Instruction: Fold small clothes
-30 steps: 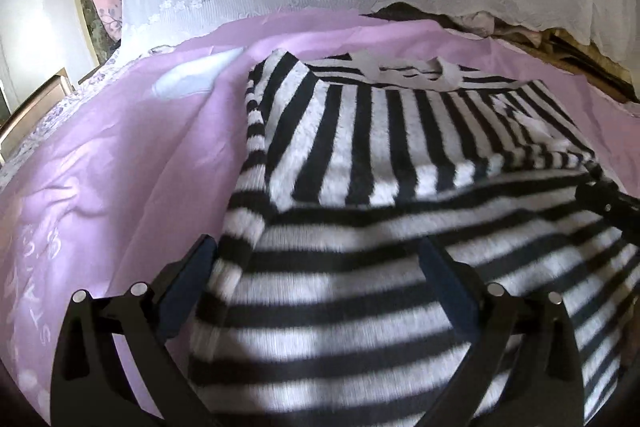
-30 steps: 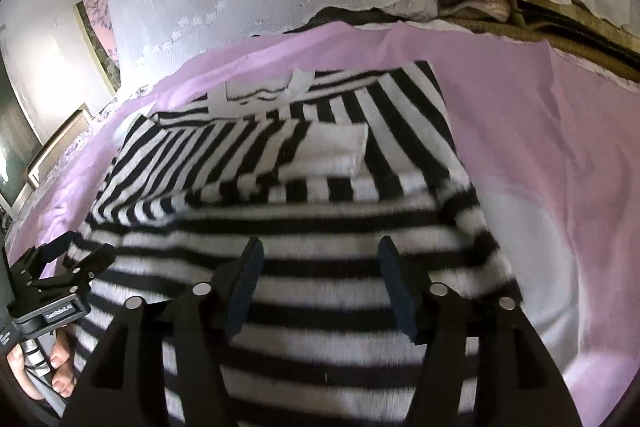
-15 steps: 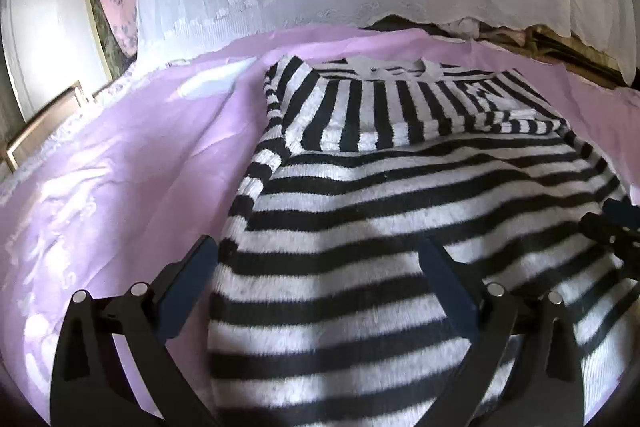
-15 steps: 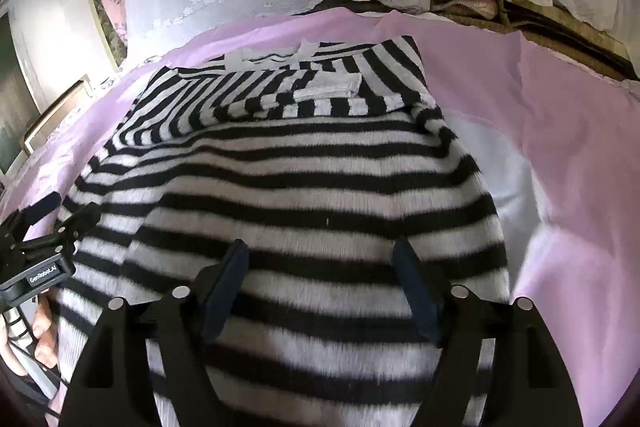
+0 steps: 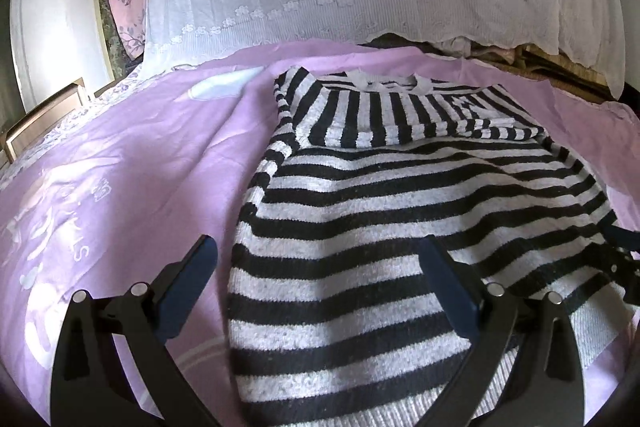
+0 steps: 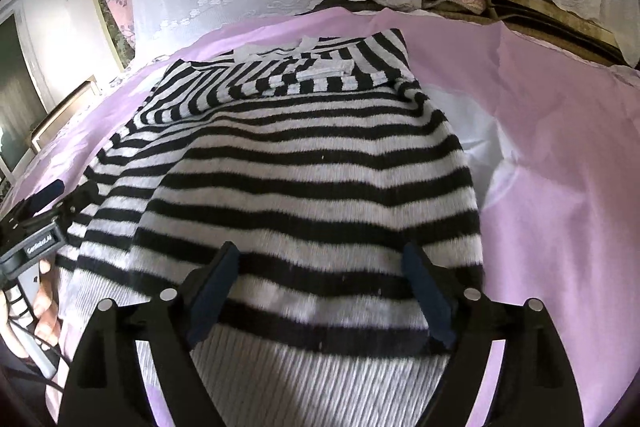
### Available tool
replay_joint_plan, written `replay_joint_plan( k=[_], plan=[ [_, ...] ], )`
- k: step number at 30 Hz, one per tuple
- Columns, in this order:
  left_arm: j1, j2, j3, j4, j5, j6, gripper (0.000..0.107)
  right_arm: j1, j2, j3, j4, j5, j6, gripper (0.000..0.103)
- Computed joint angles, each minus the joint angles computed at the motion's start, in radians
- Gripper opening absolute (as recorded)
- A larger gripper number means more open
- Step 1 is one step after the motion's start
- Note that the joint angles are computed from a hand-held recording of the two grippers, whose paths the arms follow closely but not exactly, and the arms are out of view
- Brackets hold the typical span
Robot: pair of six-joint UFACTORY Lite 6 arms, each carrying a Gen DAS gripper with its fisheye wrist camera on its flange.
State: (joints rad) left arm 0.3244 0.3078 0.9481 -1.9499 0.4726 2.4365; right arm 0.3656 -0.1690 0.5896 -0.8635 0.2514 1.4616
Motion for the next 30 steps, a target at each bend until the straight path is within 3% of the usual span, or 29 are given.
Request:
replay_joint_plan(
  k=[19, 23, 27, 30],
  plan=[
    [0.057, -0.062, -0.079, 0.045, 0.045, -0.004, 0.098, 0.047, -0.216, -0.148, 0.122, 0.024, -0.041, 0.090],
    [0.131, -0.058, -0.069, 0.269, 0.100, -0.182, 0.098, 0.058, -0.331, -0.210, 0.130, 0.033, -0.019, 0.090],
    [0.301, 0.035, 0.042, 0.631, 0.306, -0.428, 0.098, 0.107, -0.552, -0.302, 0.082, 0.128, 0.076, 0.090],
    [0.389, 0.139, 0.159, 0.781, 0.432, -0.522, 0.098, 0.093, -0.746, -0.376, 0.167, 0.192, 0.018, 0.090]
  ],
)
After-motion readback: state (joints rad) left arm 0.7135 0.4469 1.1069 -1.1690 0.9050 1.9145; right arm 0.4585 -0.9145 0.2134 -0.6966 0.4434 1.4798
